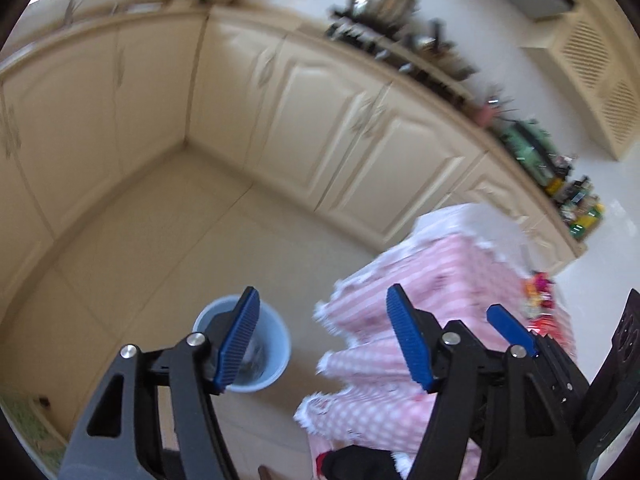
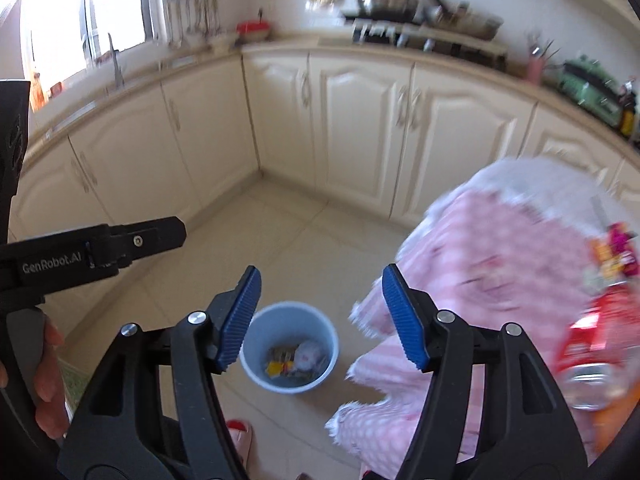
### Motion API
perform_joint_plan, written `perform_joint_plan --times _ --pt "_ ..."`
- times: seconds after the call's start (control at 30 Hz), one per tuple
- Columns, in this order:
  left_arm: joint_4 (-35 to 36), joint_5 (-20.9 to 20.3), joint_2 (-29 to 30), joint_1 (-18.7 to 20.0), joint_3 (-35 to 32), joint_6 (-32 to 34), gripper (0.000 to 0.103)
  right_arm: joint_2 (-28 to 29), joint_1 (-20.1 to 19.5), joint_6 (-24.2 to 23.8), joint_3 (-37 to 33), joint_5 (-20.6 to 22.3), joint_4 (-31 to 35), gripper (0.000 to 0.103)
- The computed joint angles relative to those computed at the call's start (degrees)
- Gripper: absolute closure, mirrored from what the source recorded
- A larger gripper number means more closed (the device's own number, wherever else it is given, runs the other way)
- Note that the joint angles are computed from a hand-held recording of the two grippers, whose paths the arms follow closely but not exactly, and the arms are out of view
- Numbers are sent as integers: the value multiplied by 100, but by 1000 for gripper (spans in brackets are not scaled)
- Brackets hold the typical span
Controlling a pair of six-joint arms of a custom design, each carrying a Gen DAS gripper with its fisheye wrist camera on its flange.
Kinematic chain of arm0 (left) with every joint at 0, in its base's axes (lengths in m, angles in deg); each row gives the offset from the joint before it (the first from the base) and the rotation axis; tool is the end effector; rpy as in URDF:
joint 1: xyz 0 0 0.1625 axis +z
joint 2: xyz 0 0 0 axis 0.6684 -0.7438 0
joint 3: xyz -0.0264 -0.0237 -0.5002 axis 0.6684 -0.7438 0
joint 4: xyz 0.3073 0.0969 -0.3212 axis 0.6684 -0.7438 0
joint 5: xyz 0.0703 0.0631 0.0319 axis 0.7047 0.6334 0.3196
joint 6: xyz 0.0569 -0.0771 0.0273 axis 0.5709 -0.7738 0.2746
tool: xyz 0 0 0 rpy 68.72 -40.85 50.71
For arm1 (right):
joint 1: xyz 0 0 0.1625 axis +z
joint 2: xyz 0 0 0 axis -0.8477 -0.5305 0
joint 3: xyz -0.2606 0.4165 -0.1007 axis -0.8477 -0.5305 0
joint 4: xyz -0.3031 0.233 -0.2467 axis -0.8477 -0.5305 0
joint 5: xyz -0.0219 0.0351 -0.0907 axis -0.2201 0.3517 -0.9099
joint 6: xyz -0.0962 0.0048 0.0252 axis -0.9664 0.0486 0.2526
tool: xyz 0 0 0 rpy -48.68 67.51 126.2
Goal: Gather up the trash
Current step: 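Move both tools back to the trash on the table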
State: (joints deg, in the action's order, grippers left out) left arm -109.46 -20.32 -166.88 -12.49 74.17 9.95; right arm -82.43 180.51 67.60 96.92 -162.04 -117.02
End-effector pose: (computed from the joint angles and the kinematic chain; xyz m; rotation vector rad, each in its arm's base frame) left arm -0.3455 -0.4395 0.3260 0.0476 2.4909 -1.0961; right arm 0.3760 -0.4464 0.3023 0.8584 -2.3305 0.9079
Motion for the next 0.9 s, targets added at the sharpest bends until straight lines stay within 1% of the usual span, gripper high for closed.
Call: perform_joint_plan --times 0.07,0.17,0.23,0.27,0.37,0.4,0.47,0.53,0.6,0.67,0.7,0.77,0.8,0.9 --pt "-126 0 147 -178 -119 227 32 -369 37 -120 69 -9 -78 38" --pt "-514 -158 530 -362 -394 825 31 -983 39 -256 167 -17 -143 35" --pt "-760 -461 857 -409 -639 1245 31 -1327 -31 -254 160 -64 -71 35" --pt "-894 -745 1085 -386 -839 1489 31 -1460 -94 -299 168 -101 -105 35" --pt "-1087 -1256 1555 -337 -1223 1885 31 -1862 -317 -502 188 -444 -306 34" --pt "-1024 -1316 1756 -316 -1425 1928 31 -1955 -406 -525 201 -491 -317 33" --pt "-918 -1489 2104 -278 -1782 2076 31 -2221 -713 -474 187 -527 -166 33" --pt "-776 -1773 2504 -193 -2212 2332 31 -2386 -970 -481 144 -552 -72 33" --pt "-555 -1968 2817 -101 -2592 2489 31 -2469 -1215 -482 80 -528 52 33" --pt "-337 -2195 3105 -2 -2950 2595 31 -2526 -1504 -480 -34 -417 228 33" --pt "-63 -2361 3342 81 -3275 2638 31 -2527 -1633 -484 -98 -383 327 33" --pt "259 -2435 3579 141 -3591 2677 31 -2488 -1853 -504 -205 -295 442 33" --pt "489 -2483 3784 195 -3857 2747 31 -2455 -1908 -531 -234 -288 442 33" --pt "1083 -2437 4259 319 -4463 2720 31 -2292 -2196 -511 -461 -181 651 33"
